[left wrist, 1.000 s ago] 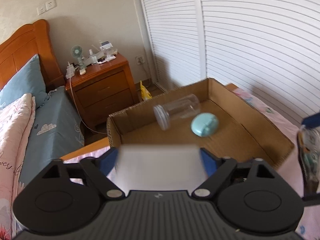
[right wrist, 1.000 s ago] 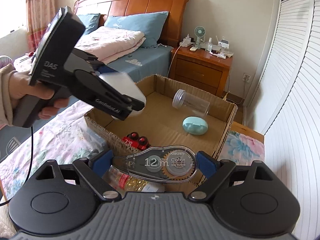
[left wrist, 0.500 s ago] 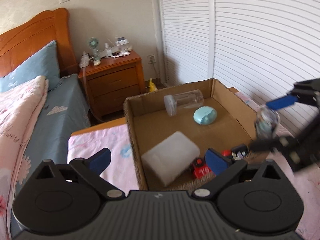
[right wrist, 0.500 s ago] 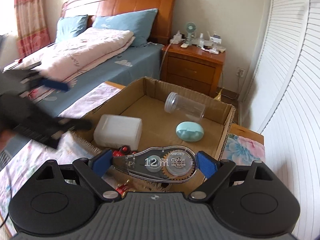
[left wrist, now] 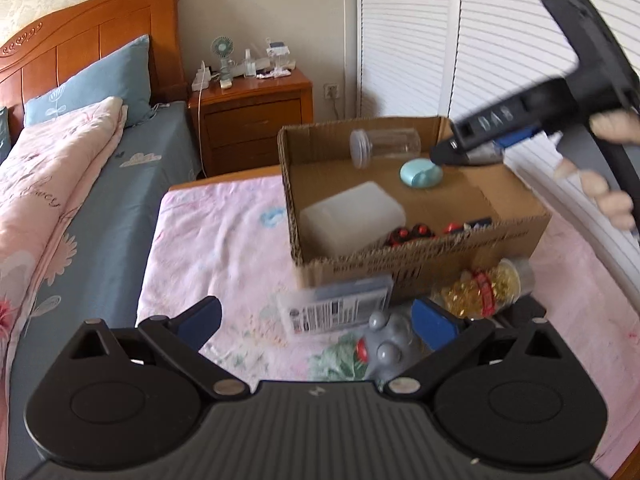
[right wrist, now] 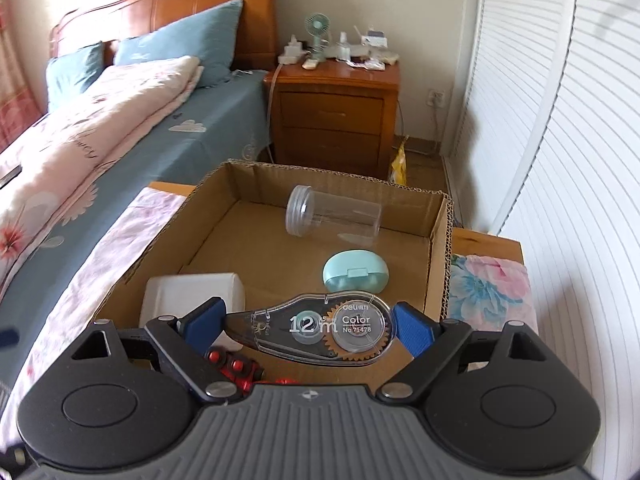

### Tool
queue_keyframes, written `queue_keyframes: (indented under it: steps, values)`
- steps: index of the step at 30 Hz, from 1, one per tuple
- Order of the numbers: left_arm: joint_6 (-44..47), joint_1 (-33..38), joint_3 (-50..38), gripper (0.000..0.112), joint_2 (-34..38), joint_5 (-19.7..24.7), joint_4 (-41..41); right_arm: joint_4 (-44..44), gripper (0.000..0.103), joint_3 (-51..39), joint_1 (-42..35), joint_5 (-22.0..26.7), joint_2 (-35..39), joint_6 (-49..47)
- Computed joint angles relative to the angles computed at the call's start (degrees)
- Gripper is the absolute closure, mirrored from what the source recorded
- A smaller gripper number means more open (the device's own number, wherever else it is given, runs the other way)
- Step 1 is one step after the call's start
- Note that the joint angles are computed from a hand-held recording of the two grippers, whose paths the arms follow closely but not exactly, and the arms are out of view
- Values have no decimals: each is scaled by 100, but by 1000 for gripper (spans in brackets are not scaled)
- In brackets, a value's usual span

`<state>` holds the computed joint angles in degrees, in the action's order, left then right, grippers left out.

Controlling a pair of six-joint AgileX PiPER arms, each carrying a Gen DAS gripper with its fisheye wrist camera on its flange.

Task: Organize rigid objects
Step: 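Carry the bottle and tape over the box and open both tools, then withdraw both tools from the box toward the grey toy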

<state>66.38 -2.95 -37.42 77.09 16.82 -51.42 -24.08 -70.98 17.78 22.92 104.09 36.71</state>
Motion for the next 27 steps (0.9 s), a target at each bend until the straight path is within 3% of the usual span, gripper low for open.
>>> queue_keyframes:
  steps: [6, 8, 12, 19, 27]
  values:
    - [591, 245, 105, 11, -81, 254, -359, -506, 6, -442, 60, 286, 393, 725]
    - [704, 310, 109, 11, -88, 321, -457, -714, 0, -441, 89, 317, 394, 978]
    - [775, 339, 149, 11, -123, 340, -503, -1006, 0, -384, 158, 443, 301, 1292]
    - [337, 296, 200, 11, -288, 382, -148, -1297, 0, 33, 284, 570, -154, 1696]
    - [-668, 195, 328, 11, -764, 368, 734, -2058, 0, 1035, 565, 419, -895, 2813]
